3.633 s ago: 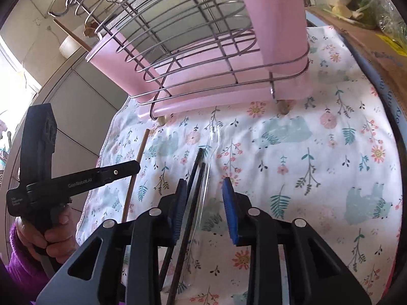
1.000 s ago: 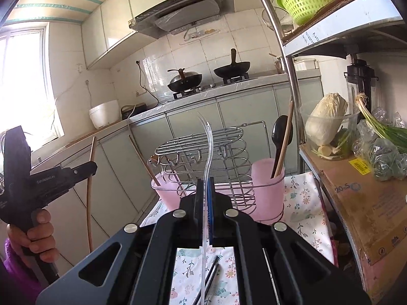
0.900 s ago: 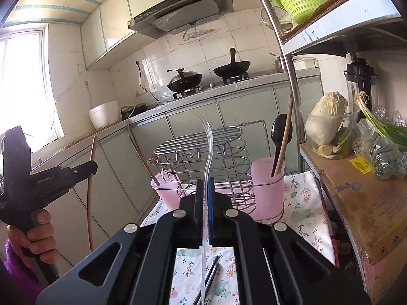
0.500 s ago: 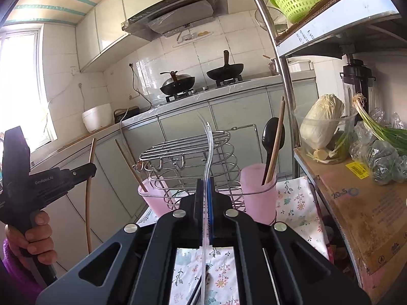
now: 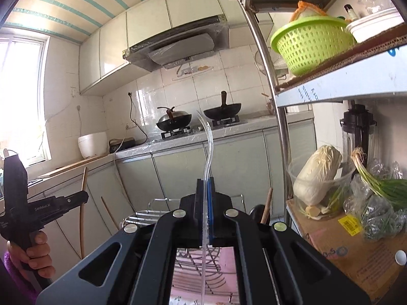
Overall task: Organize utensils
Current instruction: 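Lift the chopstick with the left tool while the right tool lifts the clear utensil above the drainer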
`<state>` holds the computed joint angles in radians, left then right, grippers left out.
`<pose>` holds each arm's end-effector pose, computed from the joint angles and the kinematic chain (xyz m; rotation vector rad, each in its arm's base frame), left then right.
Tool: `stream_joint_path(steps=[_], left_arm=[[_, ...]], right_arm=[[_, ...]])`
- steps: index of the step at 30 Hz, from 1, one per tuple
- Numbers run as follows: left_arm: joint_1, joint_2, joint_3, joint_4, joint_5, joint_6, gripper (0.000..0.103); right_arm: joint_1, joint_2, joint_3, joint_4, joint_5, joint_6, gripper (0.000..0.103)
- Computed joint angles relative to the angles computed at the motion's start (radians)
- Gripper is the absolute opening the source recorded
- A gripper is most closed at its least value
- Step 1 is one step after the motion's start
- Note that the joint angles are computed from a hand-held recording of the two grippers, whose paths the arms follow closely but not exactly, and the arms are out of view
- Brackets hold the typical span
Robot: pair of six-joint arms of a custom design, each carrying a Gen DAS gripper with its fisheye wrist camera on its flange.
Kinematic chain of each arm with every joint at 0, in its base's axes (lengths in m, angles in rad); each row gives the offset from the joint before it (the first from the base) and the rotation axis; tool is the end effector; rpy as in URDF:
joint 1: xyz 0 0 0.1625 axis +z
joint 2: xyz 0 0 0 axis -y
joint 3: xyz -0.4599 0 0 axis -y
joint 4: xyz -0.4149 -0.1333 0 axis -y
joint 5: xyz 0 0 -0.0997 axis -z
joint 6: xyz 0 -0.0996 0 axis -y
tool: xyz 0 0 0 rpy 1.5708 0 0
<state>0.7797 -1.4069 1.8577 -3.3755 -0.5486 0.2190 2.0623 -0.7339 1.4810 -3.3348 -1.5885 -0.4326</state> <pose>-0.2168 -0.5213 0.5217 0.1689 2.0648 -1.7550 0.4855 -0.6283 0.2210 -1.2061 2.4521 -1.5230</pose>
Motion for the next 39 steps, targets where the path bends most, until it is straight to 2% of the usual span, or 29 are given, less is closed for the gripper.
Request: stream_joint_path(steps=[5, 10, 17, 20, 24, 28, 32, 39], left_arm=[[0.006, 0.044, -0.052, -0.112, -0.010, 0.121, 0.006], [0.022, 0.068, -0.073, -0.173, -0.036, 0.181, 0.006], [0.060, 0.080, -0.092, -0.161, -0.064, 0.170, 0.006], [0.076, 0.085, -0.103, -0.150, -0.075, 0.158, 0.006], [0.094, 0.091, -0.108, -0.140, -0.091, 0.137, 0.006], [0.107, 0.096, -0.112, -0.109, -0.108, 0.096, 0.006], [0.104, 0.105, -0.115, -0.101, -0.108, 0.095, 0.006], [0.097, 0.111, -0.121, -0.117, -0.100, 0.117, 0.006]], right_arm=[[-0.007, 0.042, -0.058, -0.053, 0.045, -0.012, 0.003], [-0.015, 0.107, -0.117, -0.094, 0.044, -0.067, 0.003], [-0.034, 0.149, -0.103, -0.152, 0.070, -0.095, 0.003], [-0.043, 0.128, -0.050, -0.193, 0.102, -0.108, 0.003], [-0.053, 0.089, 0.020, -0.229, 0.100, -0.078, 0.003], [-0.063, 0.066, 0.053, -0.193, 0.086, -0.083, 0.003], [-0.069, 0.082, 0.031, -0.182, 0.090, -0.120, 0.003], [-0.076, 0.147, -0.083, -0.172, 0.081, -0.228, 0.003]])
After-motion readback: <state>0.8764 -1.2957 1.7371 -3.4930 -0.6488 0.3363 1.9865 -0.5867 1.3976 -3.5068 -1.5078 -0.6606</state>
